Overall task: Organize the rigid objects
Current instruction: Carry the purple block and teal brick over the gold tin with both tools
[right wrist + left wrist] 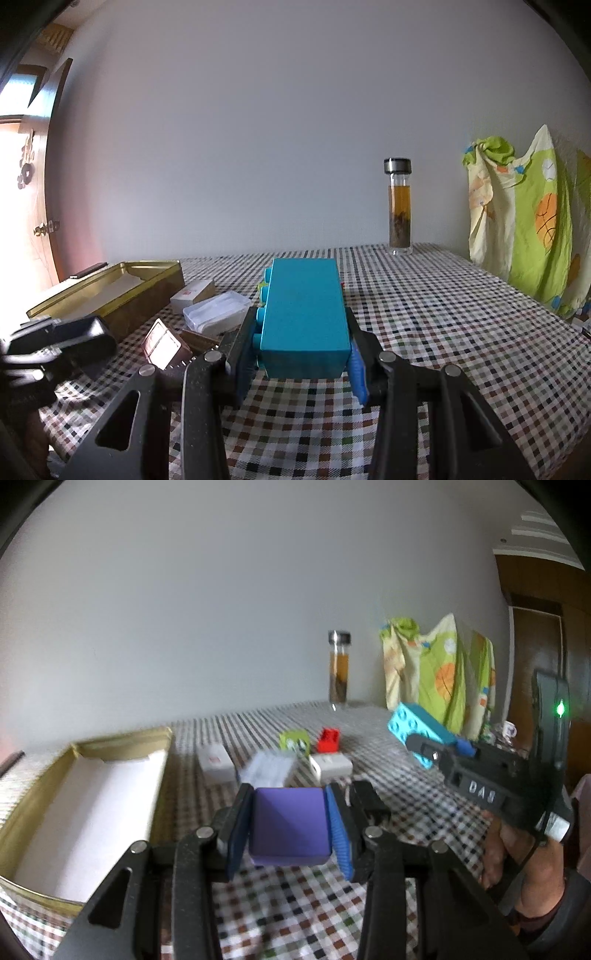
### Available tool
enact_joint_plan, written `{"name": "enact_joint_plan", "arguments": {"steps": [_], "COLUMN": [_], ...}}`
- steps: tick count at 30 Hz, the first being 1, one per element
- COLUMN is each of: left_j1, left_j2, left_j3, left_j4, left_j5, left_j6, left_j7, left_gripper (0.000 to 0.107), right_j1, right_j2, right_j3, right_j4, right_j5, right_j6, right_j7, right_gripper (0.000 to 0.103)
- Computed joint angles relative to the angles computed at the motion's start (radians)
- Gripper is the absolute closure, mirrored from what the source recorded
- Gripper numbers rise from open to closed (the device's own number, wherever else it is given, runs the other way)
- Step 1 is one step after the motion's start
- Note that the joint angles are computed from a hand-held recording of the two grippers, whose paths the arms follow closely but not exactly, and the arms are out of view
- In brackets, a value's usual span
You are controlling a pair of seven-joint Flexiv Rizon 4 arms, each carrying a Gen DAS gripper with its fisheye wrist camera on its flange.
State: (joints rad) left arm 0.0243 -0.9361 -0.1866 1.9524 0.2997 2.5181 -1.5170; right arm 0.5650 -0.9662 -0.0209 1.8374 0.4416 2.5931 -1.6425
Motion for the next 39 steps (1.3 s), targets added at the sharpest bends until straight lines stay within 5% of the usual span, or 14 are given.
{"name": "enact_joint_plan", "arguments": {"steps": [11,39], "left_j1": [-0.032,0.04], "left_j2": [0.032,0.078], "left_j3": [0.065,0.109], "left_j4": [0.064,0.119], "left_j5": [-0.135,-0.279], "left_j6": [0.157,0.099], "left_j7": [0.034,-0.043], "left_gripper": [0.068,0.068], "right_j1": [0.038,0.132], "right_j2": [0.009,0.068], "right_j3": [-0.02,-0.02], "right_j4": [-0.03,-0.084], "right_j5": [0.105,0.042], "right_j6": [-0.036,-0.14], "right_j7": [-0.057,-0.151], "right_gripper": [0.058,0.058]}}
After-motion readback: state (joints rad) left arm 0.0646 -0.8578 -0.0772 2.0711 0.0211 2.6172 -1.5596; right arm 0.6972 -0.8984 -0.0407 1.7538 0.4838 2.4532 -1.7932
